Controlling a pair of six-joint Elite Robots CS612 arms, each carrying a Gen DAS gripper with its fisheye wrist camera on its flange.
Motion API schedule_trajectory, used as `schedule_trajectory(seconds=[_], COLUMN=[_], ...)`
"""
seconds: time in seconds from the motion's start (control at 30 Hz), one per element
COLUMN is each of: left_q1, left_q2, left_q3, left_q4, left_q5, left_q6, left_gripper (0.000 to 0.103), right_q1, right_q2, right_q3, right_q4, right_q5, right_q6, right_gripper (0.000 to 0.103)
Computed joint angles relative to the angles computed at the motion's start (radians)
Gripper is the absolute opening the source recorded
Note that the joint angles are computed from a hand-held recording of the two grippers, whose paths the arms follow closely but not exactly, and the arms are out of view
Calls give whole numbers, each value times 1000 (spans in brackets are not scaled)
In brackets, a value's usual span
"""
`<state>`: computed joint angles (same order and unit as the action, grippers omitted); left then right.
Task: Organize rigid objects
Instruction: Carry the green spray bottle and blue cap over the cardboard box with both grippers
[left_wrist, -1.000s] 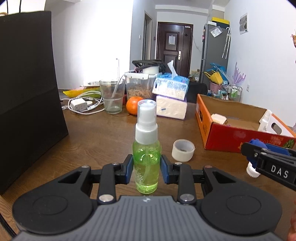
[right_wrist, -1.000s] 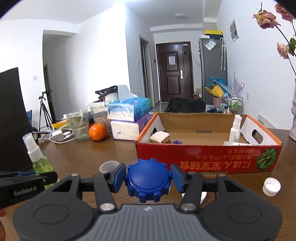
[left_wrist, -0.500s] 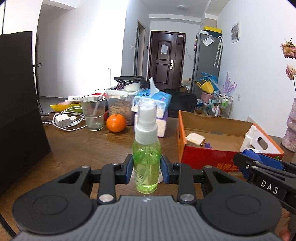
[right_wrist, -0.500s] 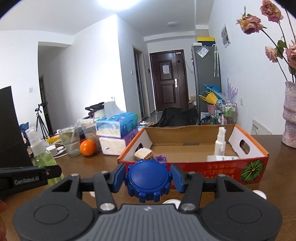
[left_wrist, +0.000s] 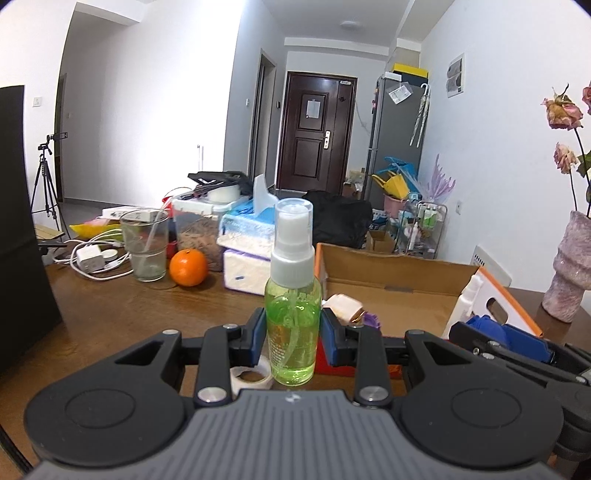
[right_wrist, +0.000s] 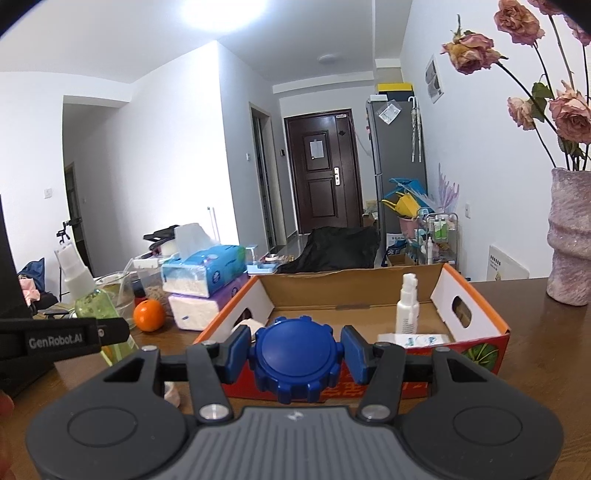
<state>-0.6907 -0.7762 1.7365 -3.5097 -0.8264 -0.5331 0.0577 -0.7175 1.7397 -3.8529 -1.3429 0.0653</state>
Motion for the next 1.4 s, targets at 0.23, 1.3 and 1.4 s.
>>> schedule_trajectory(seconds=[0.23, 1.3, 1.4], left_q1=[6, 64, 69], left_q2=[20, 176, 192], left_q3=[-48, -375, -404], left_q4=[3, 120, 140], left_q5=[-20, -163, -166], left_q6=[0, 86, 97], left_gripper=[32, 32, 32], right_q1=[-16, -29, -23], right_q2=[12, 106, 115], right_q3=[-27, -241, -256], right_q4=[4, 133, 146], right_q5=[-10, -71, -84], right_q6=[5, -44, -53], right_gripper=[53, 53, 53])
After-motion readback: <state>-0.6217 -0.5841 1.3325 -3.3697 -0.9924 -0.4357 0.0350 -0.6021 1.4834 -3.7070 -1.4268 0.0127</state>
